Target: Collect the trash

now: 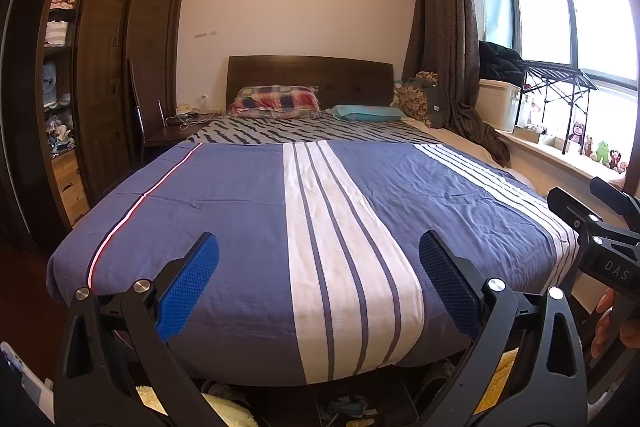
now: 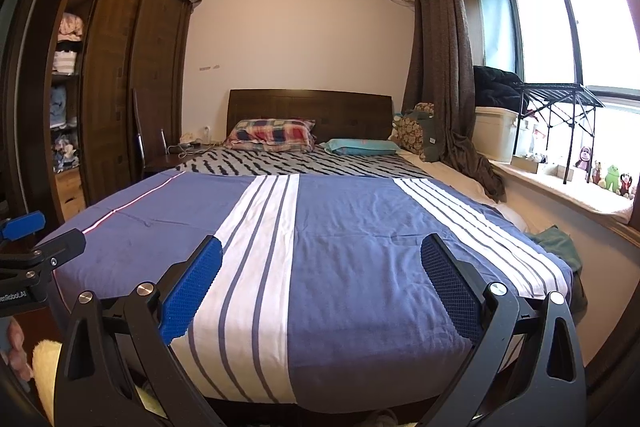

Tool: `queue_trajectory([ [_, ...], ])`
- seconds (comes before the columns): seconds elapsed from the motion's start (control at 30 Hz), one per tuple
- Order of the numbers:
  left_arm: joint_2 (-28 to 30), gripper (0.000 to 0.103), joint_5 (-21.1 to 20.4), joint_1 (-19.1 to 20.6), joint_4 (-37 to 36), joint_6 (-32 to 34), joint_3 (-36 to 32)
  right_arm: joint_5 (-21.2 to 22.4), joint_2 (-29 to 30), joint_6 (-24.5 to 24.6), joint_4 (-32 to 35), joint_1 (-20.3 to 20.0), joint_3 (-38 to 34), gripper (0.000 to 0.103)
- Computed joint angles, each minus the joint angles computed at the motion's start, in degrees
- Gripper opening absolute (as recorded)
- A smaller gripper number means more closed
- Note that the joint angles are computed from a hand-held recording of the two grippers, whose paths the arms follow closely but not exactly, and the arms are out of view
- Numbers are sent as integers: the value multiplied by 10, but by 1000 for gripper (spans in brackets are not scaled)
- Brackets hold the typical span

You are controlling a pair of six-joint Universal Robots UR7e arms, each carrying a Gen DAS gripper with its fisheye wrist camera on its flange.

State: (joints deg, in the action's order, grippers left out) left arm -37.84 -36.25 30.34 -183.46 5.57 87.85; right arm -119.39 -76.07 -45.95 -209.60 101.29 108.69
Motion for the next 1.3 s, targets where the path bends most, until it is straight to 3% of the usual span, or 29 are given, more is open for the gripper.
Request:
queue_trajectory([
  [1.3, 0, 95, 7, -1, -8, 3, -3, 0, 5, -1, 4, 7, -1, 100],
])
